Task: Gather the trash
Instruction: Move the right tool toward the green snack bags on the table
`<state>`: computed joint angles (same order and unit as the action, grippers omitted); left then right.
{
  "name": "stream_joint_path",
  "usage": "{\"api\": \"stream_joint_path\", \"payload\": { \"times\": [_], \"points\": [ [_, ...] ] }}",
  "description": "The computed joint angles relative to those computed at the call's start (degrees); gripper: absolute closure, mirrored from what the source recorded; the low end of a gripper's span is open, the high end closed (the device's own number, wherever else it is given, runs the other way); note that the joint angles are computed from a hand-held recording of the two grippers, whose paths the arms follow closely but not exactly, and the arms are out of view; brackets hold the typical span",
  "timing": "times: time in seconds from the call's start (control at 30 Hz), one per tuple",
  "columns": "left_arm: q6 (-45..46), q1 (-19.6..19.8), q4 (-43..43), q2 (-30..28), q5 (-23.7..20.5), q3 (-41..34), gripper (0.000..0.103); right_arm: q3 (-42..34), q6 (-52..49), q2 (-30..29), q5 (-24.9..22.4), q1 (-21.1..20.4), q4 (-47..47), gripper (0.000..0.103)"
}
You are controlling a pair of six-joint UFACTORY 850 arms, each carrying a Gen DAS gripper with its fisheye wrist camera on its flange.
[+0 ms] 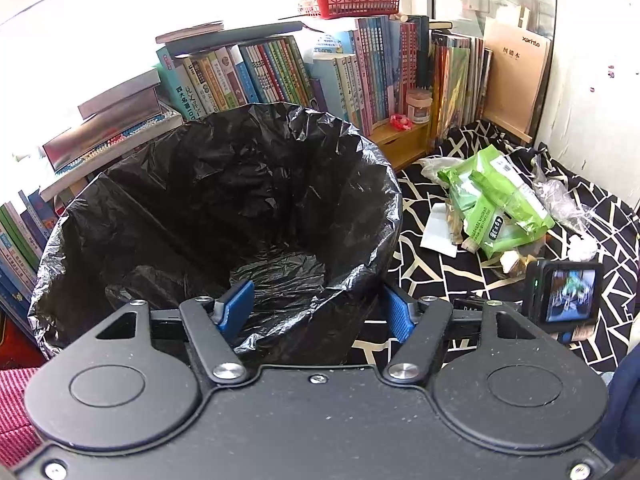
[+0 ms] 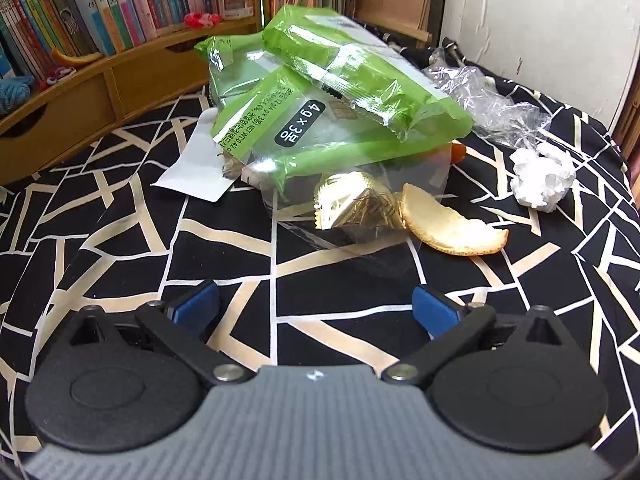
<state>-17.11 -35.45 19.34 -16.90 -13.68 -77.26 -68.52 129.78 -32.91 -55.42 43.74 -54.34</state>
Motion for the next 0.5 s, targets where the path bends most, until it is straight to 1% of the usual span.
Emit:
{"api": "stream_joint_path", "payload": {
  "times": [0.03, 0.07, 0.17, 0.37, 0.43, 0.5],
  "points": [
    [0.92, 0.08, -0.95, -0.02, -0.01, -0.04, 0.037, 0.15, -1.31, 0.55, 0.93, -0.52, 0.93, 0.0],
    [1.73, 0.15, -1.76, 0.0, -0.06, -0.05, 0.038, -0.07, -2.18, 0.65, 0.8, -0.83, 1.88, 0.0],
    [3.82, 0.28, -3.96, 0.05, -0.27, -0.13, 0.04, -0.98, -2.43, 0.36, -2.33, -0.93, 2.72, 0.0],
    [10.27, 0.81, -11.39, 0.15, -1.07, -0.44, 0.046, -1.35, 0.45, 1.79, -11.2, -0.66, -4.95, 0.0],
    [12.38, 0.95, -13.44, 0.33, -1.12, -0.29, 0.048, -1.53, -0.67, 2.84, -13.13, -1.31, -7.89, 0.0],
    [12.64, 1.0, -13.61, 0.47, -0.98, -0.12, 0.048, -2.0, -3.64, 3.54, -14.32, -2.36, -9.67, 0.0]
  ]
}}
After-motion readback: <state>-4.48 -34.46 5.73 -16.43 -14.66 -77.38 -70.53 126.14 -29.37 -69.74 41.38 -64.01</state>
